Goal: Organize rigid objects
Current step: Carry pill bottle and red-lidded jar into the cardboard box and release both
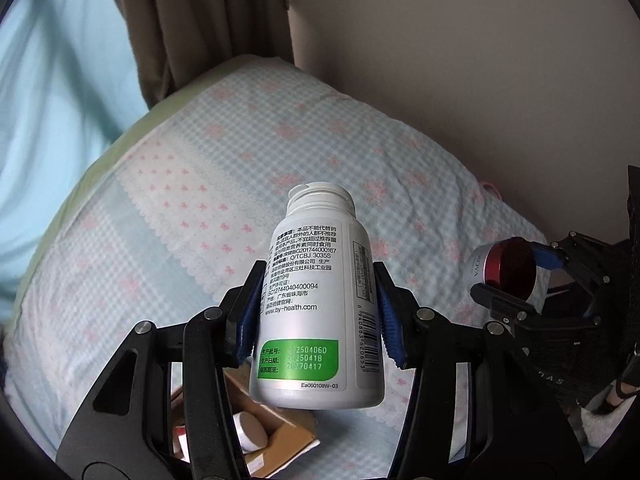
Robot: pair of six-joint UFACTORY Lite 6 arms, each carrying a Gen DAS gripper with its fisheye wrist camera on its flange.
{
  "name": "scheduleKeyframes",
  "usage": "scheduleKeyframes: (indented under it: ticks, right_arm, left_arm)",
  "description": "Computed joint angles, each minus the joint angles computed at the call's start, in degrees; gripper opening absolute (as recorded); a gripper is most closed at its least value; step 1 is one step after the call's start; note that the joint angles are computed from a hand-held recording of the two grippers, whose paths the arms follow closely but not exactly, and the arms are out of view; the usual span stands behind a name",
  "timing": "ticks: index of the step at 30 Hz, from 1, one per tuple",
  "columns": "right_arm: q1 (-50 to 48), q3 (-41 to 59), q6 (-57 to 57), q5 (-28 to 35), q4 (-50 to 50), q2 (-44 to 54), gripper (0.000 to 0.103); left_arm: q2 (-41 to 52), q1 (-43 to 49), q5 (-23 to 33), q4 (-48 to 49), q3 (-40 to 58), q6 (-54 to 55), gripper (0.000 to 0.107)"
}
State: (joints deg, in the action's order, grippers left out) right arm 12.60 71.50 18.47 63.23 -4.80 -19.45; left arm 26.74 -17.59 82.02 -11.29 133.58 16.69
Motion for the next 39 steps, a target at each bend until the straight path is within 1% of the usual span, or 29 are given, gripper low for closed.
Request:
scheduleKeyframes:
  ticks: [1, 2, 5, 9, 13, 16, 18, 21, 22, 24, 26, 27, 29, 34, 36, 39]
  right_arm:
    - [2.09, 2.66, 1.51, 1.57, -0.7, 0.76, 0.051]
    - [4.58, 5.38, 3.27, 3.1, -1.61, 1.73, 0.051]
    - [14.01, 14.51, 9.68, 7.68, -4.77, 5.78, 0.051]
    - [26.96, 26.06, 17.97, 12.16, -8.2, 12.99, 0.051]
    - [35.73, 36.21, 24.95, 13.83, -9.37, 22.02, 0.051]
    - [40.01, 43.54, 28.42, 14.33, -8.95, 29.51, 0.051]
    - [42.21, 48.22, 29.85, 14.3, -8.1, 34.44, 0.051]
    - [44.57, 56.07, 29.1, 15.19, -6.64, 42.53, 0.051]
    - [44.99, 58.74, 28.32, 15.54, -5.77, 45.24, 0.051]
    - [45.42, 61.51, 26.54, 15.47, -3.95, 48.86, 0.051]
    - [45.58, 60.84, 24.87, 13.85, -2.24, 50.65, 0.051]
    - [45.58, 59.84, 23.74, 12.74, -1.45, 51.3, 0.051]
    - [45.44, 58.84, 21.15, 11.62, -0.2, 53.24, 0.051]
    - [43.08, 56.7, 15.0, 9.22, 3.8, 57.32, 0.051]
    - [42.1, 58.72, 13.3, 9.58, 5.04, 60.46, 0.051]
    - [40.06, 63.19, 10.62, 11.24, 7.45, 65.52, 0.051]
  left_arm:
    - [-2.82, 2.69, 0.0, -0.9, -2.54, 1.11, 0.047]
    - [-4.41, 5.67, 1.14, -1.87, -2.68, 2.13, 0.047]
    - [-12.65, 16.24, 1.3, -5.28, -10.45, 8.11, 0.047]
    - [-18.49, 33.28, 4.63, -10.32, -15.36, 18.91, 0.047]
    - [-19.8, 50.78, 8.7, -15.11, -17.94, 30.43, 0.047]
    - [-20.23, 61.81, 10.12, -16.62, -20.72, 38.88, 0.047]
    - [-20.28, 67.44, 10.2, -16.7, -22.92, 43.03, 0.047]
    - [-19.64, 74.7, 9.22, -16.19, -25.98, 47.28, 0.047]
    - [-19.38, 76.3, 8.6, -15.95, -27.01, 47.68, 0.047]
    - [-19.94, 78.99, 5.66, -15.54, -31.67, 48.44, 0.047]
    - [-19.83, 79.89, 2.28, -14.44, -35.67, 47.71, 0.047]
    - [-19.74, 79.6, -0.54, -13.69, -38.71, 47.08, 0.047]
    - [-19.17, 79.88, -2.96, -12.31, -42.19, 45.64, 0.047]
    - [-16.76, 75.77, -10.33, -8.18, -49.01, 41.55, 0.047]
    - [-15.49, 73.47, -13.05, -6.39, -50.65, 39.79, 0.047]
    - [-12.39, 70.34, -14.92, -4.37, -50.48, 36.03, 0.047]
